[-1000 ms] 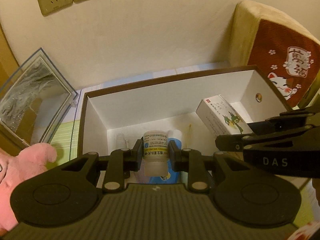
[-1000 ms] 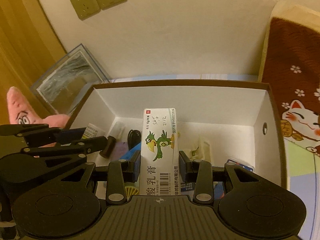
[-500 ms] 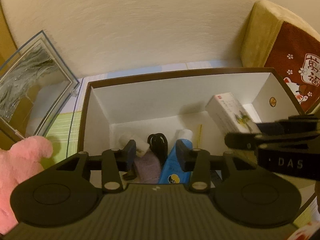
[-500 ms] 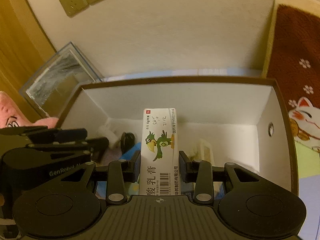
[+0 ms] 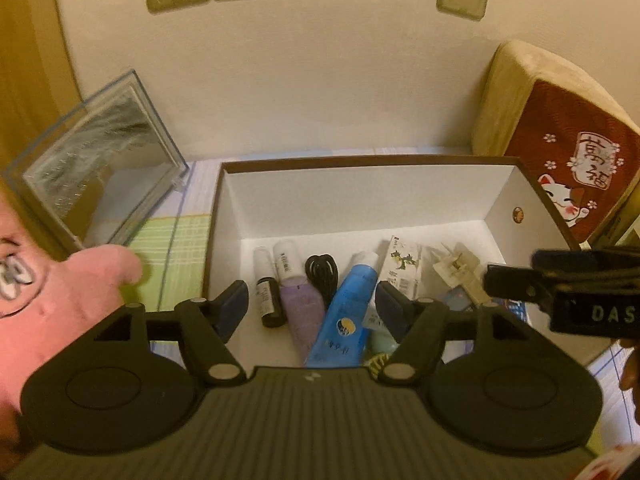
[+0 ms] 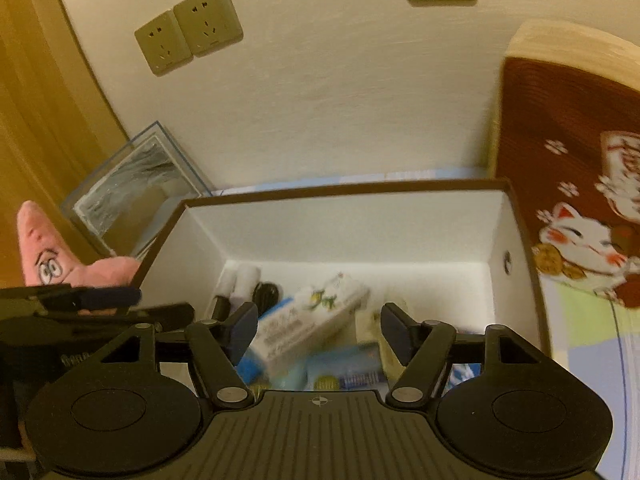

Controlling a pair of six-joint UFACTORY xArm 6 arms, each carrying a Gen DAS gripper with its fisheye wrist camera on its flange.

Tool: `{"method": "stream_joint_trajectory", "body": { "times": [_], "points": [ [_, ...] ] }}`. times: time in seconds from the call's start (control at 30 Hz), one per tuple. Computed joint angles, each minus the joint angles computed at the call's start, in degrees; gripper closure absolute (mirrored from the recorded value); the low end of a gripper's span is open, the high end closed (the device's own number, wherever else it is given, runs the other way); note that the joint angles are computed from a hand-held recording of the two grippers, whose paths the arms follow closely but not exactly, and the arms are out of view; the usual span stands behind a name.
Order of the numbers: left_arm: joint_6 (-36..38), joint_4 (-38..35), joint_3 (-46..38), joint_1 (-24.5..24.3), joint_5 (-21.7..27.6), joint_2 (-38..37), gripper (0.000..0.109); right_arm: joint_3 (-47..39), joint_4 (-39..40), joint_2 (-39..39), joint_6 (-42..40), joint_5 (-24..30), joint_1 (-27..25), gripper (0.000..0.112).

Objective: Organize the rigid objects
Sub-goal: 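Open both tools to release the pill bottle and carton into the box, then withdraw both tools from the box back over the table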

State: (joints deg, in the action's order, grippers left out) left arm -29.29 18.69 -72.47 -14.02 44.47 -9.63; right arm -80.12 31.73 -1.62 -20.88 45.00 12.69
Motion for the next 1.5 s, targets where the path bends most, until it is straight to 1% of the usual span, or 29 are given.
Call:
{"method": "stream_joint_trajectory", "body": {
  "times": [0.1,0.33,0.4,0.5,0.63,0.77,0.9,1.07,1.17,1.23,1.37,1.5],
  "points": [
    [-1.35,2.1,2.76,-0.97,0.53,-3.78,0.036,4.77,-0.32,-5.07,0.31,-0.28,-0.4,0.043],
    [-3.12,4.76,9.69,-4.57,2.07,-13.17,0.034,14.58,-1.92,-17.3,3.43,-0.01,-1.26,0.043],
    [-4.08,5.51,11.82,-5.87,2.22,-16.05,0.028,17.09,-2.49,-20.78,3.8,0.27,-1.34,0.043],
    [-5.86,7.2,14.48,-8.13,2.9,-20.01,0.028,20.82,-6.32,-25.76,6.22,-0.18,-0.72,0.042],
    [-8.8,8.74,16.95,-12.09,6.25,-25.12,0.028,26.26,-11.36,-32.89,9.28,-0.38,-0.04,0.042],
    [-13.34,10.52,17.82,-16.96,11.71,-29.34,0.028,29.95,-11.15,-39.06,8.98,1.79,-0.95,0.042],
    [-20.72,13.06,17.85,-23.78,18.95,-32.83,0.028,31.15,-7.78,-43.43,7.04,6.8,-3.61,0.042],
    [-31.82,19.24,15.65,-36.27,31.2,-33.73,0.028,32.31,-3.77,-48.63,1.55,14.09,-8.18,0.042],
    [-38.34,22.02,13.31,-44.59,38.82,-32.5,0.028,32.79,-0.91,-51.66,-3.37,19.97,-12.48,0.042],
    [-42.22,23.1,11.7,-49.74,43.14,-31.17,0.028,32.91,1.73,-53.43,-6.57,24.62,-16.5,0.042],
    [-50.37,24.38,8.59,-59.02,50.63,-27.83,0.028,32.54,6.98,-55.69,-14.21,35.05,-26.63,0.042],
    [-56.96,24.45,5.22,-65.64,56.08,-23.98,0.028,31.73,11.22,-56.78,-22.6,45.71,-38.22,0.042]
  ]
}}
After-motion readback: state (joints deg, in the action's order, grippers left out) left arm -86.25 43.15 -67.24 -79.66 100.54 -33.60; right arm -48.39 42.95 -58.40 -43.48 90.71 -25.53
